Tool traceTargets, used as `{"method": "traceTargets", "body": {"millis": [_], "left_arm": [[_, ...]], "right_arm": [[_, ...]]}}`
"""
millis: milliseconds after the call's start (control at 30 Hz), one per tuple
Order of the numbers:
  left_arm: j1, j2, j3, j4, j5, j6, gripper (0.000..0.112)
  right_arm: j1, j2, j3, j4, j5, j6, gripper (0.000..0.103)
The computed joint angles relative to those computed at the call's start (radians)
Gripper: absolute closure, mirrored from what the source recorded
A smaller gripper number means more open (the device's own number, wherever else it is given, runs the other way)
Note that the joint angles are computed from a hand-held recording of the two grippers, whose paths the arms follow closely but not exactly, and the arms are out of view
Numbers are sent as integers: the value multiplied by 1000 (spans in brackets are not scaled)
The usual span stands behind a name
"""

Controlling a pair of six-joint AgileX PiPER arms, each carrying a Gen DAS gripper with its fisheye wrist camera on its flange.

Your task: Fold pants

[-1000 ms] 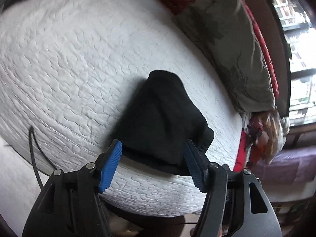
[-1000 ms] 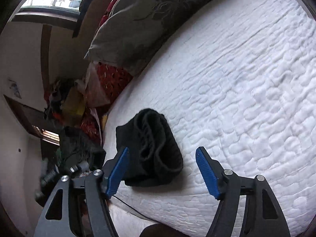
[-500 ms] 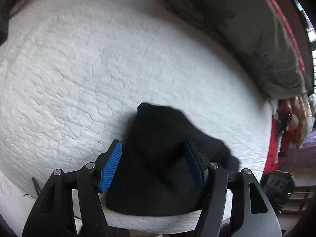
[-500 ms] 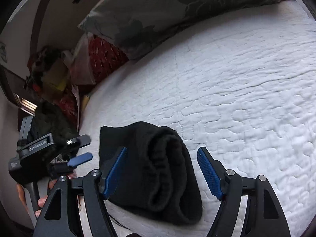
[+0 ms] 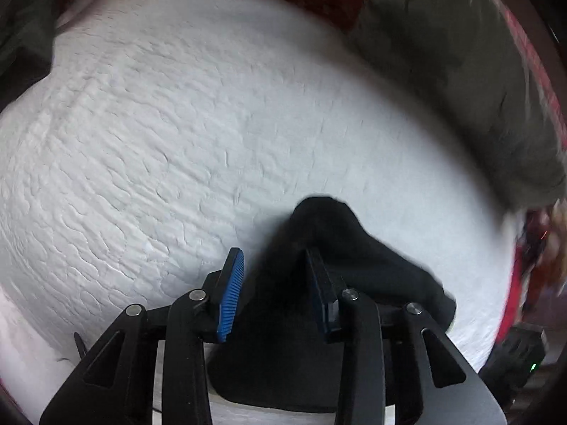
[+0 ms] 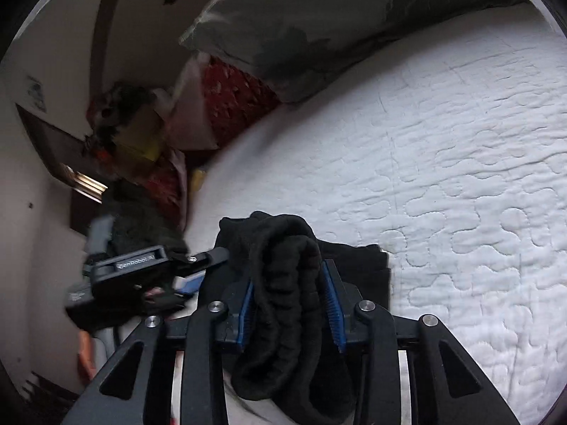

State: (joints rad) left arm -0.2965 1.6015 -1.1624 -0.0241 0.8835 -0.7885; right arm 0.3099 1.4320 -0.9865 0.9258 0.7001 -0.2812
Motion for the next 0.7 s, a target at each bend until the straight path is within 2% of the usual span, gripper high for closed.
{"method": "traceTargets", "body": {"millis": [67,100,133,200,233,300,400,467,533,600,700], "left_arm": [[16,-39,37,-45,-25,31,78],[27,-60,52,-77,-38,48,78],[44,-94,81,-114,-53,62,78],[108,-215,178,-200,-79,123,78],[120,-268,218,-219,-89,129,76],[127,-391,316,-273,-108,138,58],[59,-466,417,-365,-183,129,53],[-4,-446,422,-392,-211,94,53],[-29,-410,442,-454,-242,130,53],[-45,-373,433,-478,-252,125,53],[-73,-310,375,-375,-237,1,55]], "right_arm": [[49,40,-5,-149,-56,90,70],[60,39,4,-175,-71,96,70],[65,21,14,-183,-80,95,68],[65,-21,1,-238,-43,144,59],[52,-44,0,-236,-20,149,55],[-6,-122,32,-185,20,125,41],[-104,-209,96,-56,84,35,38],[-116,-224,120,-13,112,6,39],[-54,-209,118,-55,80,50,39],[22,-198,126,-107,31,109,47],[82,-180,122,-185,-19,203,53]]}}
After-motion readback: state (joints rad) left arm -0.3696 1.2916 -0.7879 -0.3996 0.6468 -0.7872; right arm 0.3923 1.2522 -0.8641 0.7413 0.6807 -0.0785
